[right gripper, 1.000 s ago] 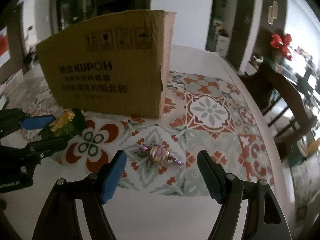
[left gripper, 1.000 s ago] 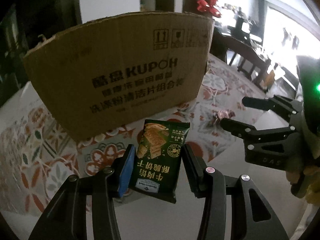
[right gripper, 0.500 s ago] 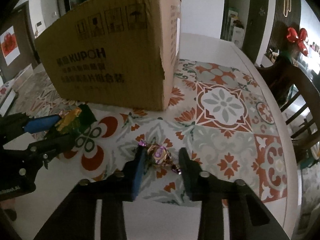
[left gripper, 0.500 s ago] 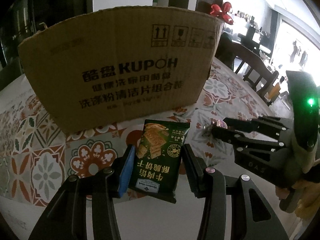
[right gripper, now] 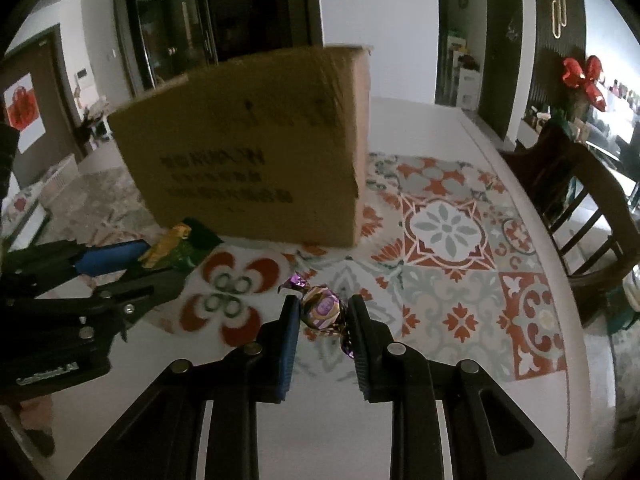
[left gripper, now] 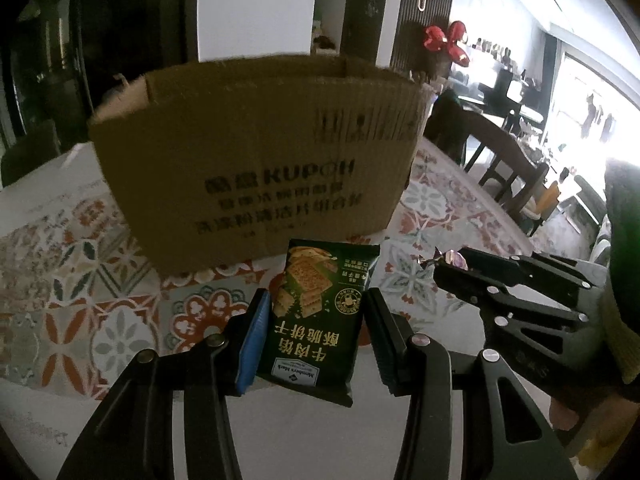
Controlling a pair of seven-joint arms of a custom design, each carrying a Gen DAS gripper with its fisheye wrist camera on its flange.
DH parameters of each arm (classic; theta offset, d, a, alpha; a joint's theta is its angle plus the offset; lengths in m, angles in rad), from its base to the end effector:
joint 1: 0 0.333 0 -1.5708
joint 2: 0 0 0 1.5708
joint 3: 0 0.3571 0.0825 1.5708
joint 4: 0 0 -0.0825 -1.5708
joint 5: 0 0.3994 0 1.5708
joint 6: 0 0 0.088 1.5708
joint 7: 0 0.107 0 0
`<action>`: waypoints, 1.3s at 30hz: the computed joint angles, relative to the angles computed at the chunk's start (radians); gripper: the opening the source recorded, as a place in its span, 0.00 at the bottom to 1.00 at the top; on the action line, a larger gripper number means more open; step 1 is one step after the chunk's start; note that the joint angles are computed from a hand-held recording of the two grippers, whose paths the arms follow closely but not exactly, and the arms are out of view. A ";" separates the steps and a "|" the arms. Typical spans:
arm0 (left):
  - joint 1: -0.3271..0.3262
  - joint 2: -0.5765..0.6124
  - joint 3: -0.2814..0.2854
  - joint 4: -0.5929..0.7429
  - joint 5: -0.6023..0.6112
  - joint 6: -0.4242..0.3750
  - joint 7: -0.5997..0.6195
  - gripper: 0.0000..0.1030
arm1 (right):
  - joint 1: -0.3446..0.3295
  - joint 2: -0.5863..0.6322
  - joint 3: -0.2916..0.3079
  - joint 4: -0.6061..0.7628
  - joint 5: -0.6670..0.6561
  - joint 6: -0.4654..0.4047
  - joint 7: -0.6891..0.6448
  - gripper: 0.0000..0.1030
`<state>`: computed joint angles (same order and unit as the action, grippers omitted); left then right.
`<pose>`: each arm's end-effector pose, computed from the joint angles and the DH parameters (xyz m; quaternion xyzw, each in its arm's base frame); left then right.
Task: Organize snacks
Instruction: 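Carry both snacks over the box and open both tools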
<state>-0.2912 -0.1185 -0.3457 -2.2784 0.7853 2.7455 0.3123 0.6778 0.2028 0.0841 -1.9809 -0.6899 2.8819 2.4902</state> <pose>0.4182 -0.3507 0.4887 -0.6462 0.6698 -0.2960 0.2152 0.4513 0.4765 0.4688 -0.7836 0.4961 -0.1681 0.3342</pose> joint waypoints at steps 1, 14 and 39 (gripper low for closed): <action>-0.001 -0.014 -0.002 -0.004 0.004 -0.005 -0.005 0.45 | 0.010 -0.012 -0.007 -0.007 -0.021 0.004 0.026 0.25; 0.044 -0.225 -0.071 -0.071 -0.030 -0.046 -0.029 0.45 | -0.013 -0.136 0.054 -0.019 -0.342 0.010 0.374 0.25; 0.168 -0.190 -0.046 0.110 -0.106 -0.100 0.231 0.45 | -0.012 0.023 0.044 0.320 -0.281 -0.026 0.234 0.25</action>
